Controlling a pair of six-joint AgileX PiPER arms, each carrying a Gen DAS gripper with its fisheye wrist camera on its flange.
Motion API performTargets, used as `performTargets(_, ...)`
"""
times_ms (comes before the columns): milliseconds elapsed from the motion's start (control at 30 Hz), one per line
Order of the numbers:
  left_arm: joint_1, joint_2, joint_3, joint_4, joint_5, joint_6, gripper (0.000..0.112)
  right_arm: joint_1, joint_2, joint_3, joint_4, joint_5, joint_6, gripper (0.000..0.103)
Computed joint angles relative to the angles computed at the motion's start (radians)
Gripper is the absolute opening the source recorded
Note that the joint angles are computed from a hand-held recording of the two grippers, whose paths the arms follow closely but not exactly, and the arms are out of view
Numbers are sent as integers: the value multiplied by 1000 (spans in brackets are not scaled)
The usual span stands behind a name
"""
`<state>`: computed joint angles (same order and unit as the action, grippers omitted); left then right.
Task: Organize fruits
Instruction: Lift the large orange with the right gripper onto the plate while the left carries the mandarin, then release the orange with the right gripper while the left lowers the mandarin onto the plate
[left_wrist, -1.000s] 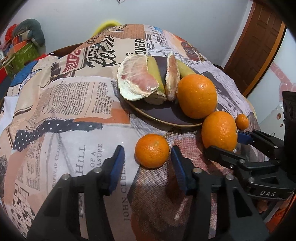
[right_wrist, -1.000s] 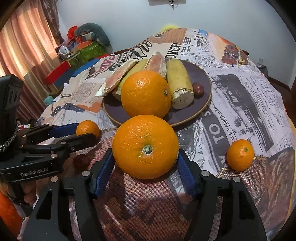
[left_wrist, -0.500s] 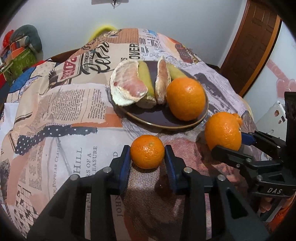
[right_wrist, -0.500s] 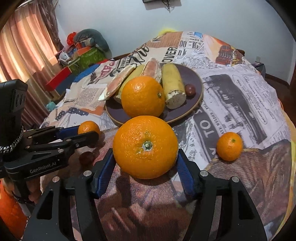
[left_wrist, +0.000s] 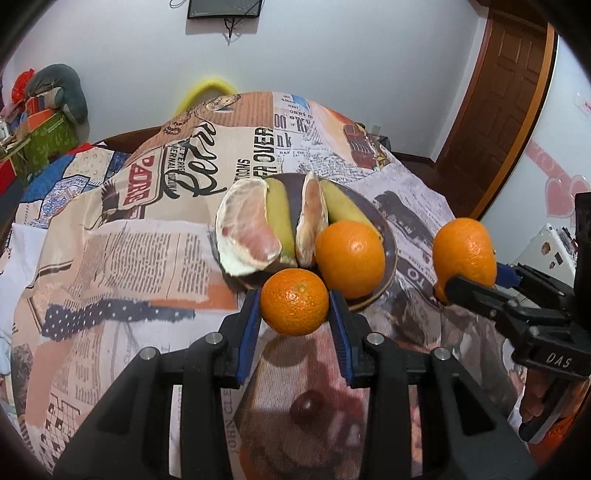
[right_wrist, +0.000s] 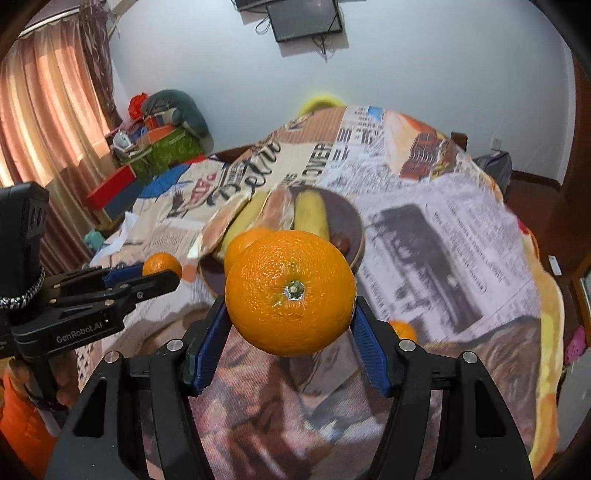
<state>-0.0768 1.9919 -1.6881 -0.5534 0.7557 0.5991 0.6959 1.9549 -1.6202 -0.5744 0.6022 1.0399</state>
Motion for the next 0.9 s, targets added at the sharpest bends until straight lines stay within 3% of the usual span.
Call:
performTargets(400,-23,134,-163,62,39,-57,37,-58,83,-151,24,-1,-73,61)
performTargets(633,-16,214,-270,53,115,-71,37,-93,173,-306,106,32,-200,61)
performTargets(900,7,200,-274,14,128,-44,37,-109,258,-443,192,76,-313,61)
